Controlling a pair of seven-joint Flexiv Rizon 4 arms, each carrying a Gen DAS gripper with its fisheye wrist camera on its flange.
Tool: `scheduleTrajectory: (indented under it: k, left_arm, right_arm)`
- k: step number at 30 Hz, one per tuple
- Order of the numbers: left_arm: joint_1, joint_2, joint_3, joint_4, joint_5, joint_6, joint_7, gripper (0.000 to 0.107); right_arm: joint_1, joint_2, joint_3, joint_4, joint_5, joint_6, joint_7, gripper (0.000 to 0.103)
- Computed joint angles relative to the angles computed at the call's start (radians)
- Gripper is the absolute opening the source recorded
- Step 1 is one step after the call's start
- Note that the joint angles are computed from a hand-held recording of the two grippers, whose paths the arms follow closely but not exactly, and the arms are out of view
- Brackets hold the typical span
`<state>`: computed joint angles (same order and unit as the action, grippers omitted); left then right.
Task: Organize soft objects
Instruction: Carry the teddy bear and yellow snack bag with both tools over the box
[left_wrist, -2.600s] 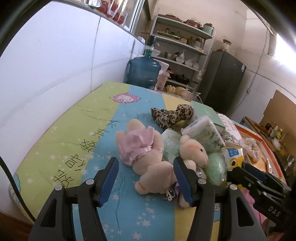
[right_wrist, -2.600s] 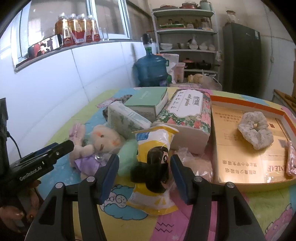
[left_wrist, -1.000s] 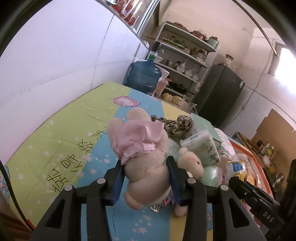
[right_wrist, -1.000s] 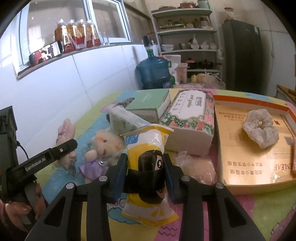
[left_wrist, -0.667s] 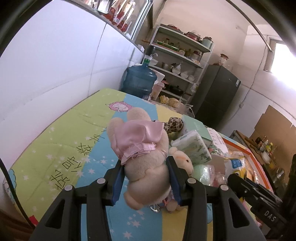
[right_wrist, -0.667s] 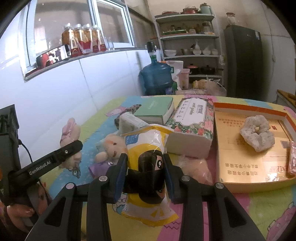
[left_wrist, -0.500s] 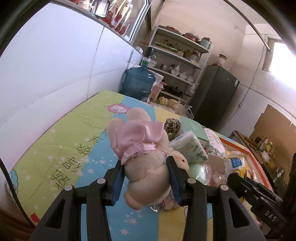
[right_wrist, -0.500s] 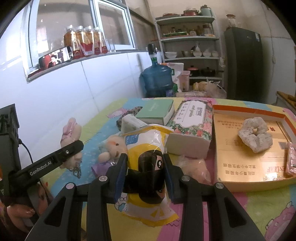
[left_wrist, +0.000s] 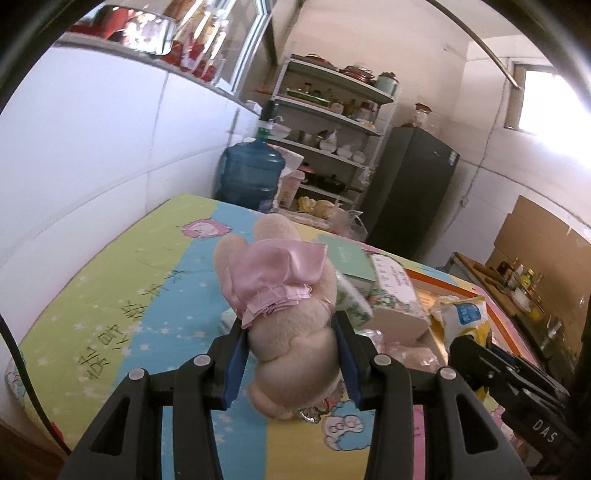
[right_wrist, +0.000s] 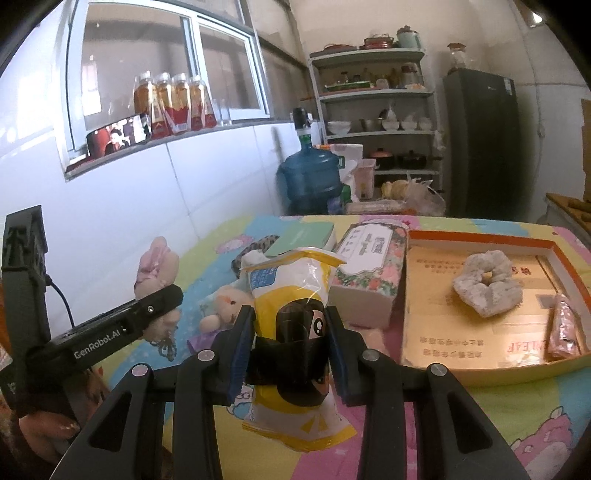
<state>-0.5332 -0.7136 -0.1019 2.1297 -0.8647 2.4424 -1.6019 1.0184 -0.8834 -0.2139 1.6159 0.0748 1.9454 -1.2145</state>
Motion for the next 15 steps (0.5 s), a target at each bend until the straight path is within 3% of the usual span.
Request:
scheduleTrajectory:
  k: [15]
  left_arm:
    - [-0.066,-0.052,-0.007,-0.182,-0.061,-0.086,0.192,0.045]
  right_arm:
    - [-0.044,0.031,0.019,0.061,0.053,0.054,-0.027,0.039]
